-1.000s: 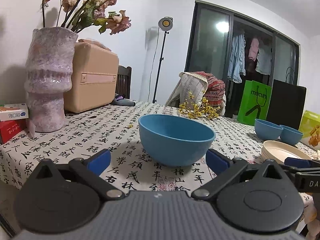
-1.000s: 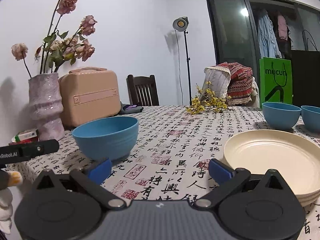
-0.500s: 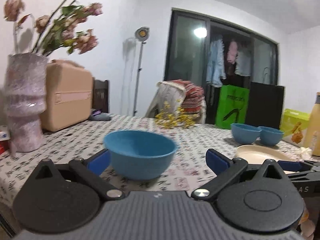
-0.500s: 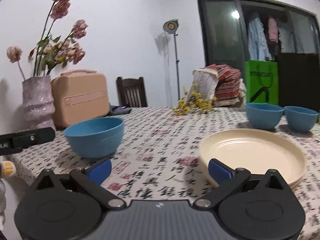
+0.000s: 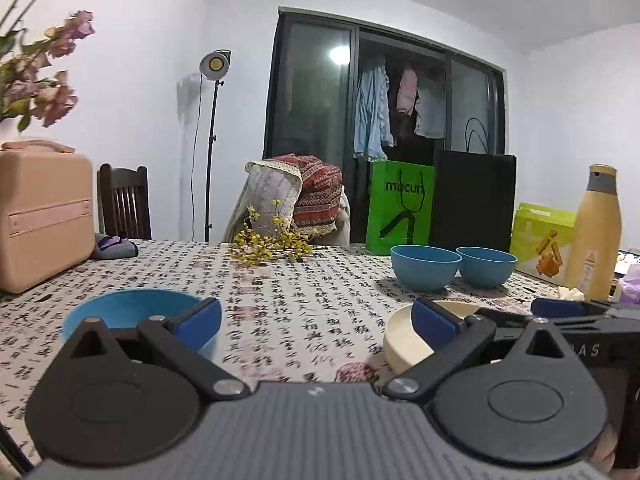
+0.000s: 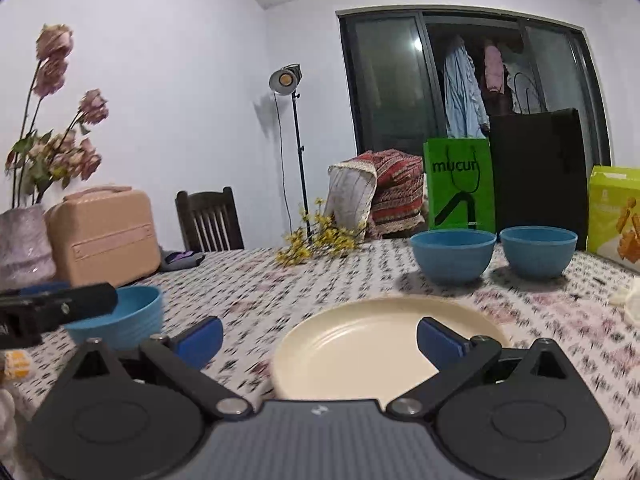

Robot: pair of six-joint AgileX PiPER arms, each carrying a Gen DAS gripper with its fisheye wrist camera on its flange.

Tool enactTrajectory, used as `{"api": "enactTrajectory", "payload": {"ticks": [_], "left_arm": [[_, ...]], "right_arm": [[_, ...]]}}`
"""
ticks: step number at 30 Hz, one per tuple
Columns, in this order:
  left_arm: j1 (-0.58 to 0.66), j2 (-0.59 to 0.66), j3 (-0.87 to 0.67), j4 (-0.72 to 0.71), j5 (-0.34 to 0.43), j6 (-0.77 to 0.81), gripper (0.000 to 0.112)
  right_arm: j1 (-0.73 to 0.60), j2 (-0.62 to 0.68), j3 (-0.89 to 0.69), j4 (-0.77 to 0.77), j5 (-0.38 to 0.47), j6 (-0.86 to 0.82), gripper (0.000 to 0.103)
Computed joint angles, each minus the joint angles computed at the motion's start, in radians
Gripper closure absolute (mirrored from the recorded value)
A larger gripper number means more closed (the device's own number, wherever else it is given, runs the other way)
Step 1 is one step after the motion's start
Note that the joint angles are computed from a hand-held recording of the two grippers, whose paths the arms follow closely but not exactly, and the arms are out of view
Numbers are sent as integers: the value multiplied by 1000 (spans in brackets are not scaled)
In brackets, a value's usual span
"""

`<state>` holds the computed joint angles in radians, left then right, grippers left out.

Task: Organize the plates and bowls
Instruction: 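Pull both open grippers back from the placed blue bowl, then move both open grippers to the rim of the next blue bowl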

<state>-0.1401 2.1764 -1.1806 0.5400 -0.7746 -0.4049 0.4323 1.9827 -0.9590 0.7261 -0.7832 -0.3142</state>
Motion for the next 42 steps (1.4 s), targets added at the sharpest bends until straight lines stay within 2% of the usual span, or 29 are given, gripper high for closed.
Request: {"api": "enactTrajectory", "payload": {"ticks": [7, 10, 14, 16, 19, 26, 30, 35, 42], "left_arm": [[-95, 52, -172, -154, 189, 20, 9], [-110, 74, -242, -182, 245, 12, 9], [-111, 102, -321, -172, 296, -29, 9], [-105, 113, -361, -120, 327, -85, 9], [-73, 128, -399, 90, 317, -289, 9], [-21, 150, -422, 306, 250, -445, 9], [3, 141, -391, 342, 176, -465, 9], [16, 107, -316, 328, 103, -454, 9], [0, 55, -258, 267, 93, -410, 9]], "right_arm": [[-173, -14, -94, -182, 182, 20, 0], [-223, -3, -157, -247, 253, 46, 0], [-253, 22, -231, -296, 314, 70, 0], [-256, 41, -270, -279, 348, 55, 0], [-239, 67, -306, -181, 364, -31, 0], [-155, 89, -273, 78, 260, -177, 0], [-101, 68, -248, 239, 196, -284, 0], [-70, 17, -221, 383, 191, -400, 0], [-71, -57, -175, 408, 162, -443, 0]]}}
